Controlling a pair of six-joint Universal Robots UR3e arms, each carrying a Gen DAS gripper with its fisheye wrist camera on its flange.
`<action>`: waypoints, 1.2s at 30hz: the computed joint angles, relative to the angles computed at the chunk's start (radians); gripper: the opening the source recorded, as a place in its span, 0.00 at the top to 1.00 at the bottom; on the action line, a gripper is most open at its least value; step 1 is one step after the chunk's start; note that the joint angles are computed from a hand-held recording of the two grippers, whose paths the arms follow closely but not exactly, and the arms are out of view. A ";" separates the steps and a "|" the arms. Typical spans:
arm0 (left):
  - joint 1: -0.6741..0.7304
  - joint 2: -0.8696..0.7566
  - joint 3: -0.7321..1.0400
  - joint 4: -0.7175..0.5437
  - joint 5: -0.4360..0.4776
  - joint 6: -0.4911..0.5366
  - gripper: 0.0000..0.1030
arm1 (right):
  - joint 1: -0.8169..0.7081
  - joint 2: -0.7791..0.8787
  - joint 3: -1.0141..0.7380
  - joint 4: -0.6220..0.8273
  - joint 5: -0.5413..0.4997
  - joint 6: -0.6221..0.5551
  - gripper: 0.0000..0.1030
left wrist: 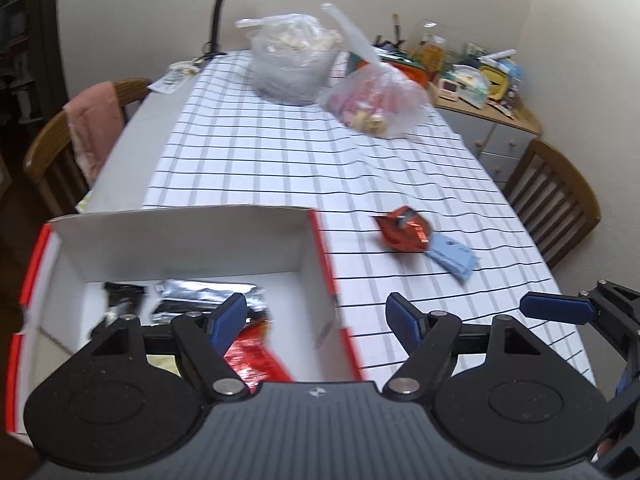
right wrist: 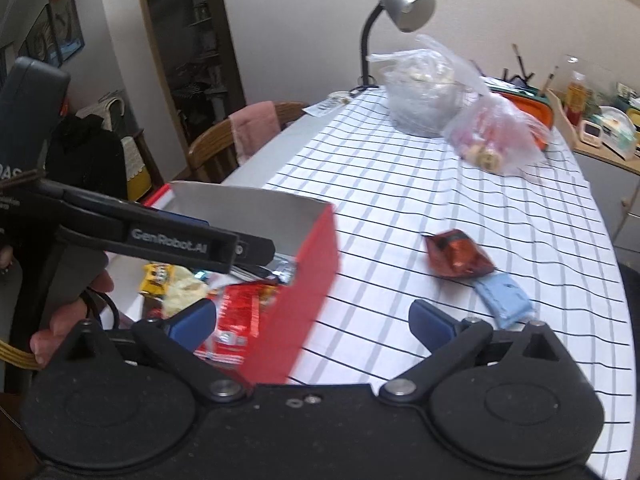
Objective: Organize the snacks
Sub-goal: 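Move both tools back over the copper foil bag and blue packet, then grasp the copper-orange foil bag with the left tool while the right tool grasps the blue packet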
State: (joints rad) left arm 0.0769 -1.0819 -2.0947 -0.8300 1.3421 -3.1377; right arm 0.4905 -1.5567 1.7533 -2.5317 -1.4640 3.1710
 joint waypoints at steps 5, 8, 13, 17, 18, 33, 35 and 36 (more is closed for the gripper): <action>-0.188 -0.189 0.088 0.124 0.093 -0.109 0.24 | -0.131 -0.107 0.111 0.015 0.017 -0.108 0.00; -0.279 -0.307 0.170 0.156 0.145 -0.145 0.24 | -0.230 -0.164 0.166 0.030 0.051 -0.176 0.00; -0.386 -0.502 0.349 0.148 0.210 -0.143 0.24 | -0.381 -0.182 0.202 0.046 0.129 -0.311 0.00; -0.440 -0.655 0.524 0.098 0.255 -0.142 0.24 | -0.467 -0.152 0.201 0.051 0.182 -0.403 0.00; -0.446 -0.694 0.576 0.076 0.260 -0.138 0.24 | -0.481 -0.139 0.200 0.044 0.189 -0.423 0.00; -0.492 -1.271 1.407 -0.364 0.345 0.004 0.24 | -0.536 0.173 0.069 -0.037 0.231 -0.503 0.02; -0.494 -1.342 1.518 -0.421 0.356 0.009 0.24 | -0.525 0.215 0.053 -0.071 0.221 -0.494 0.03; -0.494 -1.385 1.590 -0.460 0.360 0.012 0.24 | -0.521 0.238 0.035 -0.072 0.219 -0.494 0.03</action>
State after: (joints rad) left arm -0.4175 -2.4668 -0.5044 -1.2899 1.7025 -3.1253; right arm -0.0307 -1.3189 1.7884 -2.6041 -1.2448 2.6766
